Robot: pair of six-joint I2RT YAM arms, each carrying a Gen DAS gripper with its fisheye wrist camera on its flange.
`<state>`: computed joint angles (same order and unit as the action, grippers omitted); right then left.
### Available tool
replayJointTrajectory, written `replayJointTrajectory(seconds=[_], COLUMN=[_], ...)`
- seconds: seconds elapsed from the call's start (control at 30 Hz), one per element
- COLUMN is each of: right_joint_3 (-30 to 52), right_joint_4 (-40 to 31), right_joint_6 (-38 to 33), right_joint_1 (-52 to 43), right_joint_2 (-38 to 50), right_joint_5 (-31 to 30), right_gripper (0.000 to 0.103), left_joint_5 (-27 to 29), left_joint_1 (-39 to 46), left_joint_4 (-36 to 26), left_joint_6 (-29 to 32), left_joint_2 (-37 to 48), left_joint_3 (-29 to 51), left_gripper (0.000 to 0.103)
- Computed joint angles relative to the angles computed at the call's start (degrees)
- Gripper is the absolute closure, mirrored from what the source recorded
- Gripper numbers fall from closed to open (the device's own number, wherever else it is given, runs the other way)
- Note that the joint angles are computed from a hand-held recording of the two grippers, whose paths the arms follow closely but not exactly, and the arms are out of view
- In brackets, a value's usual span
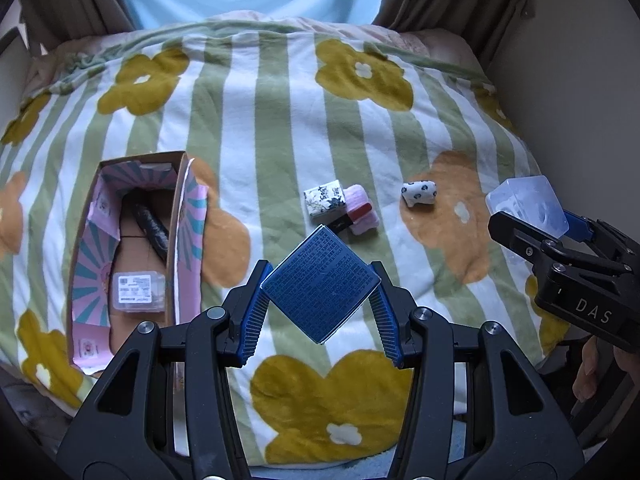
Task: Organize objects
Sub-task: 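Lift and carry the blue cube and floss tray toward the cardboard box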
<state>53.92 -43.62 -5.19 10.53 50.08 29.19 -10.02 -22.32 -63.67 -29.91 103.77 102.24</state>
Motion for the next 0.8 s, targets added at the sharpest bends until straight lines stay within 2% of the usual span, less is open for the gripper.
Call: replayJointTrajectory(seconds=[0.2, 0.33, 0.4, 0.63, 0.8], right_joint_3=[-0.8, -1.0, -2.1, -0.8, 1.8], right_joint_4=[0.3, -0.2, 2.1, 5.3, 9.8], right_joint_6=[2.2, 6.0, 6.0, 11.2, 12.3], right_joint_1=[5.6, 12.4, 14.5, 26.5, 32.3], right_joint_2=[-0.1, 1.9, 2.4, 12.2, 21.1], right_joint_5=[3.2, 7.4, 7.0, 11.9, 12.3], right_gripper=[0.027, 0.027, 0.027, 0.027, 0.027], left_joint_5=[0.2, 0.8, 1.1, 2.2, 4.1], left_joint_1=[1.3, 3.3, 4.6, 11.5, 19.3], left_joint_4=[0.1, 0.5, 0.6, 0.4, -0.3], left_joint_6=[0.8, 1.4, 1.5, 3.4, 6.4], left_joint_2=[-3.2, -6.6, -8.6, -16.6, -22.5], left_joint_3=[-2.1, -5.3, -7.1, -13.9, -19.0], left_gripper=[0.058, 0.058, 0.058, 0.058, 0.058])
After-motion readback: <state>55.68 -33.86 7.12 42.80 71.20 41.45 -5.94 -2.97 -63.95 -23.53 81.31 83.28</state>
